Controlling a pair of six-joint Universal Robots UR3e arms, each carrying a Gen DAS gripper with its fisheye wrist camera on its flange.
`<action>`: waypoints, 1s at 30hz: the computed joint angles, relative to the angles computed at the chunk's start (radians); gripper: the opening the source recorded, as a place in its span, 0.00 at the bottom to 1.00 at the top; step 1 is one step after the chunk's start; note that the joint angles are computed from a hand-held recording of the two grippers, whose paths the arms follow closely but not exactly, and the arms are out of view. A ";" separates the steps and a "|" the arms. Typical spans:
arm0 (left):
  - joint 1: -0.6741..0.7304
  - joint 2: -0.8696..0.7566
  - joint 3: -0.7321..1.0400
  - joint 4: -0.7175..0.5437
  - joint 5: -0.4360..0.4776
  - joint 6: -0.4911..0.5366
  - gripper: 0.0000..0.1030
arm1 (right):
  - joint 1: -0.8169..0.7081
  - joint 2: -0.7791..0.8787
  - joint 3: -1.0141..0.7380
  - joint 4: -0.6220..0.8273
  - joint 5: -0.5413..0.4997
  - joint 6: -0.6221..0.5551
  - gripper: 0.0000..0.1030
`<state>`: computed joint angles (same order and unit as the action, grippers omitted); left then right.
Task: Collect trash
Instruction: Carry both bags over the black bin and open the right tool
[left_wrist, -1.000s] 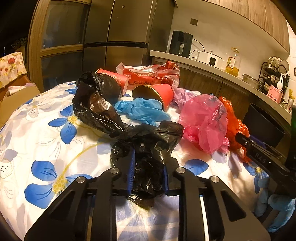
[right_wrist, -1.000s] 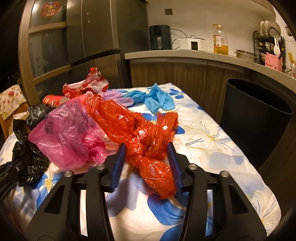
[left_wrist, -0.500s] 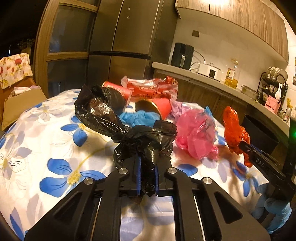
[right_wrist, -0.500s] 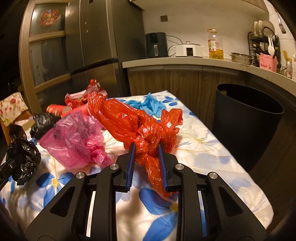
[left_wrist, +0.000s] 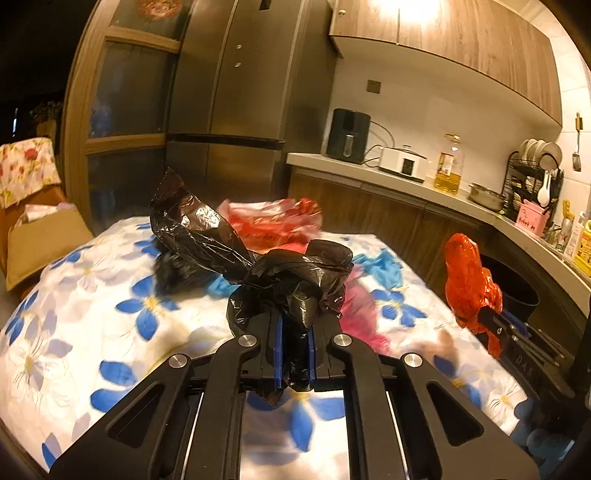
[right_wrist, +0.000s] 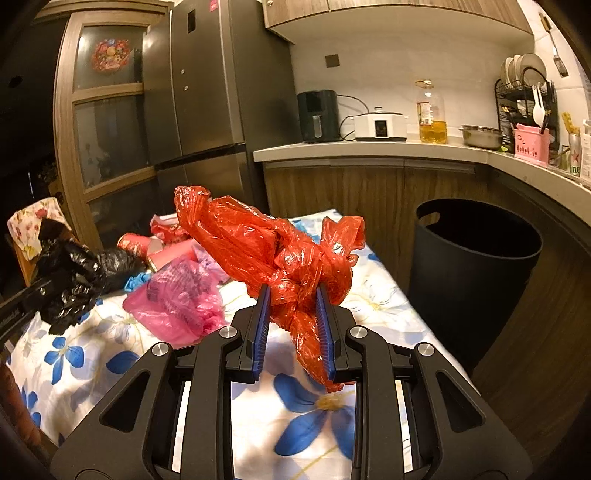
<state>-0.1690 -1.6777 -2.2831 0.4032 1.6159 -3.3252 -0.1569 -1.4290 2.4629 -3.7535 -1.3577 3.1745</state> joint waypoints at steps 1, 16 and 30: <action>-0.018 -0.010 0.029 -0.013 0.003 -0.001 0.09 | -0.015 -0.014 0.007 0.004 0.009 -0.003 0.23; -0.285 -0.363 0.656 -0.225 0.031 0.020 0.09 | -0.378 -0.168 0.014 0.121 0.187 -0.079 0.23; -0.414 -0.855 1.562 -0.609 -0.056 0.051 0.10 | -0.627 -0.043 -0.157 0.161 0.267 -0.082 0.23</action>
<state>-0.5826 -2.5331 -0.7216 -0.2061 1.5598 -3.2740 -0.7841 -1.4722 2.3062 -3.5928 -1.0907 3.0921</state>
